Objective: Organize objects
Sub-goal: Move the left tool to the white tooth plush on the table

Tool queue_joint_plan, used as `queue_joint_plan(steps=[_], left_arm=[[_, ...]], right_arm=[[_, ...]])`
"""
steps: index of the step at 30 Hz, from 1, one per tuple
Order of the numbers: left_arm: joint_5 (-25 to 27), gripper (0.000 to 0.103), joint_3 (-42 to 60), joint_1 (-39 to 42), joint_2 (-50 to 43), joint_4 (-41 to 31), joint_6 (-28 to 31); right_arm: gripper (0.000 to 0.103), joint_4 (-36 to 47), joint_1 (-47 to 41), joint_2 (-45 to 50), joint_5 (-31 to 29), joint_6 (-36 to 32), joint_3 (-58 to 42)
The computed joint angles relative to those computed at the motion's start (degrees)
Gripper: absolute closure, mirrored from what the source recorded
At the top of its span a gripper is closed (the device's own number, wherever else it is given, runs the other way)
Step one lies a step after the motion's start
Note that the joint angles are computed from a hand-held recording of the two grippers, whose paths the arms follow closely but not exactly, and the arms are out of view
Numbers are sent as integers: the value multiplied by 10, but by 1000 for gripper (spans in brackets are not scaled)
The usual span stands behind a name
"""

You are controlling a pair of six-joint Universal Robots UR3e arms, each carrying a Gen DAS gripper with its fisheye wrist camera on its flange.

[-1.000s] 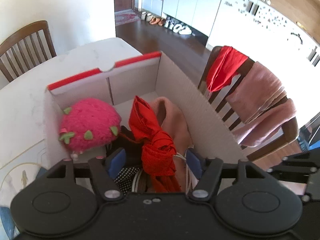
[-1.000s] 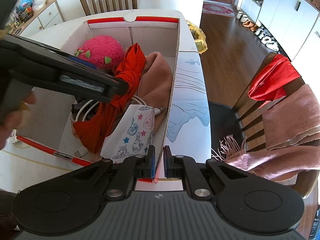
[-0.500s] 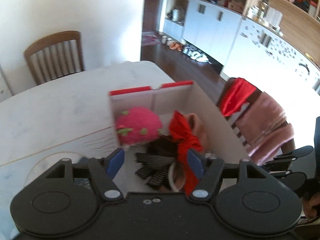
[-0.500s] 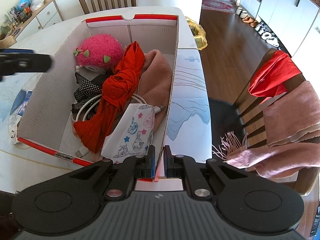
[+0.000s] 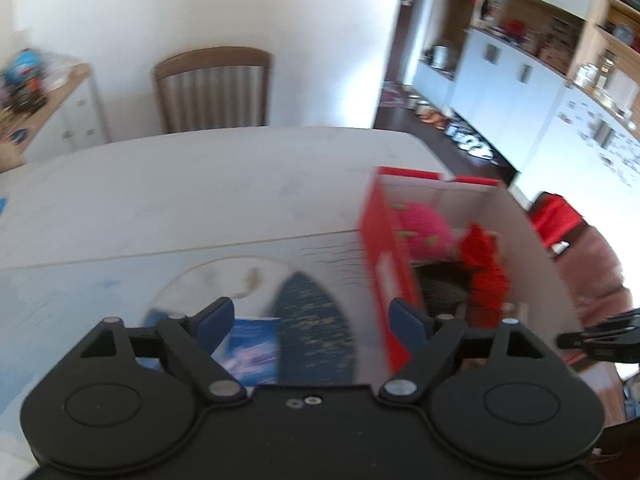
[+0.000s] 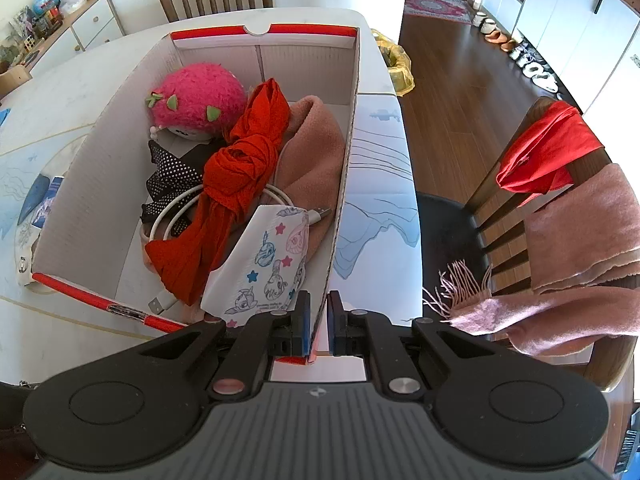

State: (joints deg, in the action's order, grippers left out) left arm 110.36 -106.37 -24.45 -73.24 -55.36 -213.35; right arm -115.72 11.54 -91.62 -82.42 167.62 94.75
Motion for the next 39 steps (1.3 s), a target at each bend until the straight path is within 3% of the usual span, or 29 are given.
queue_joint_plan(steps=[3,10,23,34,37,39], left_arm=[[11,12,-36,21,45,-21,-9],[-28,3,-137,65,135,-34,-11],[-16,2,-244,-12,87,32,-97],[6,8,-262,-36,42,63,-133],[9,12,-263,-37,37,67,-133],[7,22,-270,-36,39,76,-134]], right_arm=[[95,2,-3,1,4,1,-1],[95,13,4,11,-5,7,-16],[95,26,20,27,-28,16,-37],[95,31,29,35,-39,21,-48],[95,30,30,35,-40,22,-48],[95,30,30,35,-41,23,-47]])
